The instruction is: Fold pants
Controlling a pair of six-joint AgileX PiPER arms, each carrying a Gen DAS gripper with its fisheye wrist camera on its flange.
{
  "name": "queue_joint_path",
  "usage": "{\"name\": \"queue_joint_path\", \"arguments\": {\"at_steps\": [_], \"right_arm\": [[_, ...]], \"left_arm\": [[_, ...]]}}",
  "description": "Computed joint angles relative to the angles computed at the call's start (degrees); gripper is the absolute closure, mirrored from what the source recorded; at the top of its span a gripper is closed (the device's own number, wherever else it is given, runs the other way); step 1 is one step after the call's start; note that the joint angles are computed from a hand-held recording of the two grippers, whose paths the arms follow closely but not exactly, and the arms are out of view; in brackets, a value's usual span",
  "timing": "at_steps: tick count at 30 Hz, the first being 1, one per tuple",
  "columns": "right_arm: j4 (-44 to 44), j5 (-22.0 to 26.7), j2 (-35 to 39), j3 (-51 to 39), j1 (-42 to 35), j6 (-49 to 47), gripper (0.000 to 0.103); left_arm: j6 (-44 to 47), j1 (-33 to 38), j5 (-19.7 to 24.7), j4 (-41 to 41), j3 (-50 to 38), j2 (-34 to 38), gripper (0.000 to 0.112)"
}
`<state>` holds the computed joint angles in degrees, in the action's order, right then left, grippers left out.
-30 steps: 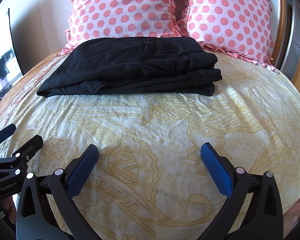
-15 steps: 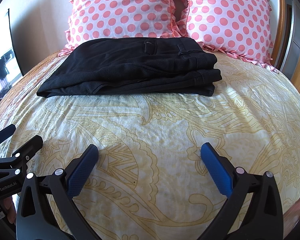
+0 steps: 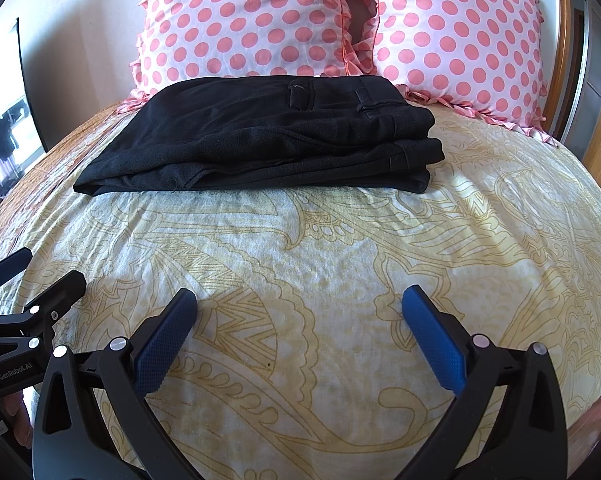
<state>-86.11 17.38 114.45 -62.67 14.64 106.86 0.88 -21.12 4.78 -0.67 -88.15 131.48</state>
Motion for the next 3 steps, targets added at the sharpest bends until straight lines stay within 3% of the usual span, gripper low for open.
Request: {"name": "queue_joint_path", "arguments": {"at_steps": [3], "right_arm": [[0.5, -0.01, 0.03, -0.22, -0.09, -0.54, 0.002]], "left_arm": [[0.93, 0.02, -0.04, -0.88, -0.06, 0.04, 0.011]]}}
